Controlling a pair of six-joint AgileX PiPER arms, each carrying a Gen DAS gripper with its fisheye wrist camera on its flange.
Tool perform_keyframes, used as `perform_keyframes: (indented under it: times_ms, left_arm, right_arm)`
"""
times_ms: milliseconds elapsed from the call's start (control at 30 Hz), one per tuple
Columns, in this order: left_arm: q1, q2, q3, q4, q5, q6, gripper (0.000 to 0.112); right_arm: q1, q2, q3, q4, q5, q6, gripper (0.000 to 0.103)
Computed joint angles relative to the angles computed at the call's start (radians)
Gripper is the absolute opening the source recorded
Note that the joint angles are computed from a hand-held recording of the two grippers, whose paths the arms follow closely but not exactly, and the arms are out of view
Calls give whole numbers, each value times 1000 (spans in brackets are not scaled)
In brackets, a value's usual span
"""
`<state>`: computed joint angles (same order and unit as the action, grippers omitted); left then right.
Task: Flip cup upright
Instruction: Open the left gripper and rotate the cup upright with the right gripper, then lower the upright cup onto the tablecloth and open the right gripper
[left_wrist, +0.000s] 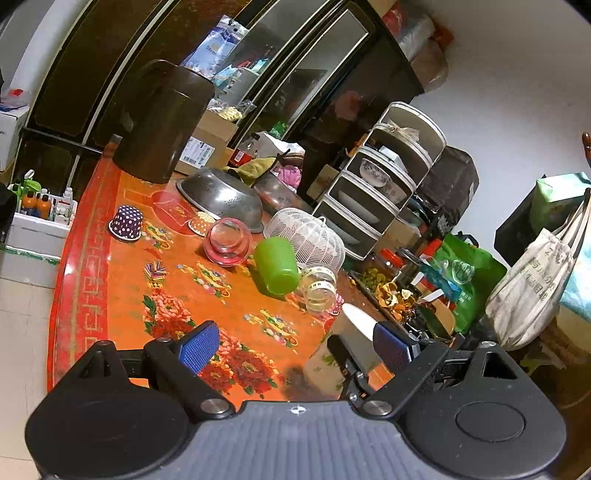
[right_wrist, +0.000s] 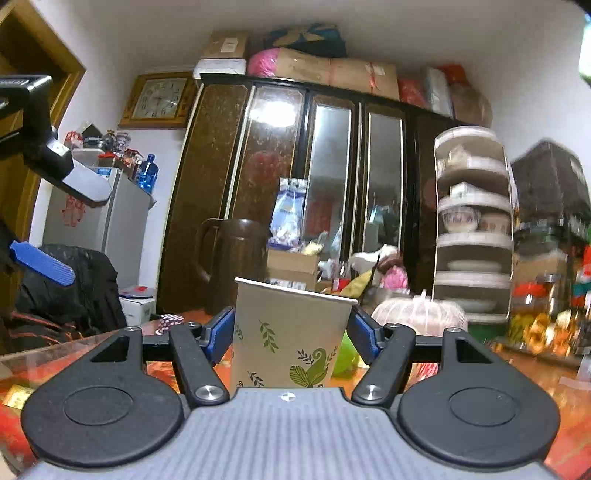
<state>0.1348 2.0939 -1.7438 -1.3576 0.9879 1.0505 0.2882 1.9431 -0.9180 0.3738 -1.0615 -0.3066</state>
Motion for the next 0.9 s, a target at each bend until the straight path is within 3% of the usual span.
perform_keyframes:
  times_ms: [267, 433, 633, 867, 900]
  left_arm:
    - [3, 25, -14, 4, 12, -18, 92]
    - [-9, 0, 33, 1, -41, 26, 92]
    - [-12, 13, 13, 19, -46, 7, 92]
    - [-35, 23, 12, 59, -101, 13, 94]
    - [-44, 18, 30, 49, -129, 47, 100]
  right_arm:
    - [13, 29, 7, 48, -6, 12, 67]
    - [30, 46, 2, 71, -28, -4, 68]
    - [25, 47, -18, 53, 21, 11, 69]
    - [-19, -17, 8, -67, 171, 109, 102]
    - [-21, -38, 23, -76, 188, 118, 102]
